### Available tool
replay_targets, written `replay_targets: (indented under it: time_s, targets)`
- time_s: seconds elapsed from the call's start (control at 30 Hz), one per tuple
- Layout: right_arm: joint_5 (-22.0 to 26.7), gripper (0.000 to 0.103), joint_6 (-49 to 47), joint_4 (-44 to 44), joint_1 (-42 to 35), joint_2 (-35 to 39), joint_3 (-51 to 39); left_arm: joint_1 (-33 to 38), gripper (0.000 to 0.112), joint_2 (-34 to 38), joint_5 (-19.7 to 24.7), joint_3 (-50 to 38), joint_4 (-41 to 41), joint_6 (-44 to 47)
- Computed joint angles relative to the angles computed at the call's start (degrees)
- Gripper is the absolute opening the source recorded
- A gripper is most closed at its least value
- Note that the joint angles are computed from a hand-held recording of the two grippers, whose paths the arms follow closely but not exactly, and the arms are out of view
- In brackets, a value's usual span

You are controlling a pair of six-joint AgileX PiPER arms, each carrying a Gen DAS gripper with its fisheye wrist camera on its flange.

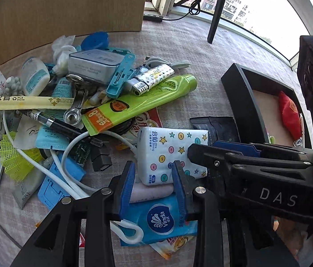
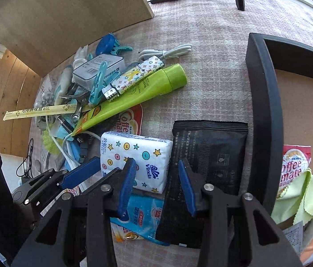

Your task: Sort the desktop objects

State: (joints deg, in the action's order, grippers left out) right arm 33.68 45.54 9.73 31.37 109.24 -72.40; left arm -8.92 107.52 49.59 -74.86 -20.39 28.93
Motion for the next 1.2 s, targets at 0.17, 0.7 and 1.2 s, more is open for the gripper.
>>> replay_targets:
  time_s: [0.17, 0.7, 1.2]
  targets:
    - [1.59, 0.031, 2.44, -2.73, 0.96, 0.84, -2.31, -1.25, 0.032, -0.44, -0.46, 0.17, 1.0, 1.78]
    - [3.9, 0.031, 9.87, -12.65, -0.28, -14.84, 6.56, -5.03, 0.031, -4.88, 5.28, -5.52, -4.62, 0.4]
    - [16.21, 0.031, 21.02, -23.87, -7.33, -41.87, 22.77, -25.67, 0.031, -5.13, 5.12, -12.11, -3.83, -7.17]
